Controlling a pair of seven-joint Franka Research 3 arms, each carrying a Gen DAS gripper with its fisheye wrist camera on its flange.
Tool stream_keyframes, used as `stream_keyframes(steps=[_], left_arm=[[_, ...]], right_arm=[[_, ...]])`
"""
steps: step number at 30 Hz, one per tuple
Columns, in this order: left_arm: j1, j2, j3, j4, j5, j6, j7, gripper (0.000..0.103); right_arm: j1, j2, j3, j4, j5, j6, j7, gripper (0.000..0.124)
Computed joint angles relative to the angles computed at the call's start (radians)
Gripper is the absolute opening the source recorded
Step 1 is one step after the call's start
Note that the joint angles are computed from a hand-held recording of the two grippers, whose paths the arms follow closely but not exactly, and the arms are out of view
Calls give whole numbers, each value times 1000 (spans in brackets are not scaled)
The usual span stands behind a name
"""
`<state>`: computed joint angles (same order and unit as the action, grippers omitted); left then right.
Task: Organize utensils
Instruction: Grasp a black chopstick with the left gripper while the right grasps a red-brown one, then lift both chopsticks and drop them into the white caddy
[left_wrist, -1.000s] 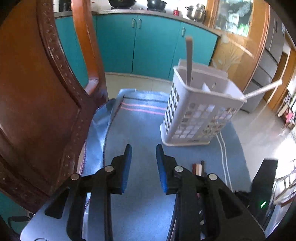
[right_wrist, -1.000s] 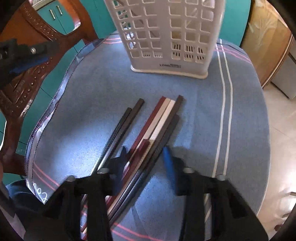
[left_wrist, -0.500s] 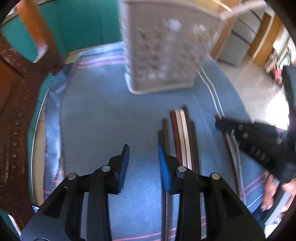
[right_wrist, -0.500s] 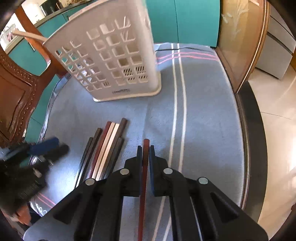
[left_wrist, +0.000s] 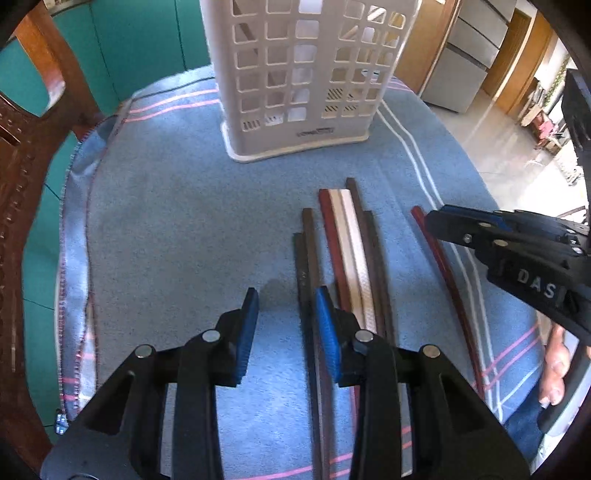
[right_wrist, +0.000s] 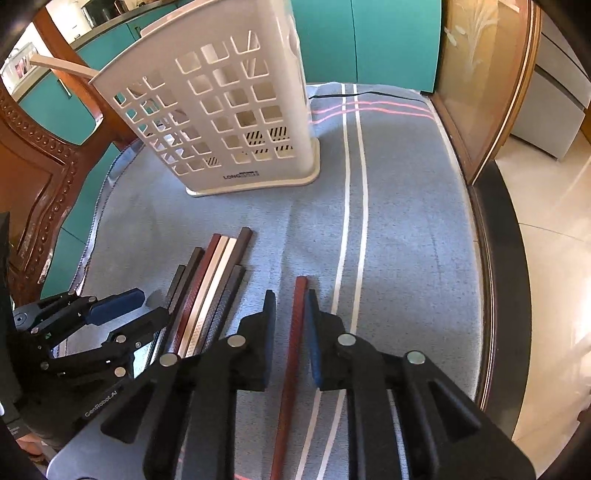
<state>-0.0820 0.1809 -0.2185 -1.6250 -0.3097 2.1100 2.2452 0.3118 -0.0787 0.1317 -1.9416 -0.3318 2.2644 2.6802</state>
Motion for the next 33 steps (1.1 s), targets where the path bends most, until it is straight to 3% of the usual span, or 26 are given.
stream_keyframes(steps=[4, 5, 6, 14, 18, 22, 33], left_arm=[[-8, -28, 0, -49, 15, 38, 9, 31], [-9, -29, 1, -52, 15, 46, 3, 27], [-8, -28, 2, -51, 9, 44, 2, 14], [35, -40, 13, -22, -145, 12, 25, 13], [41, -54, 24, -29, -156, 25, 25, 13], [36, -35, 32, -10, -98, 33, -16, 15], [13, 45, 17, 29, 94, 85, -149, 18]], right_arm=[[1, 2, 0, 3, 1, -4, 1, 17], [1, 4, 0, 5, 1, -4, 0, 17], [2, 7, 0, 8, 2, -5, -2, 17], [6, 8, -3, 9, 0, -5, -2, 17], [5, 5, -3, 6, 5, -7, -2, 17], [4, 2, -1, 7, -3, -12, -1, 24], [34, 59, 2, 80, -6, -126, -82, 24]])
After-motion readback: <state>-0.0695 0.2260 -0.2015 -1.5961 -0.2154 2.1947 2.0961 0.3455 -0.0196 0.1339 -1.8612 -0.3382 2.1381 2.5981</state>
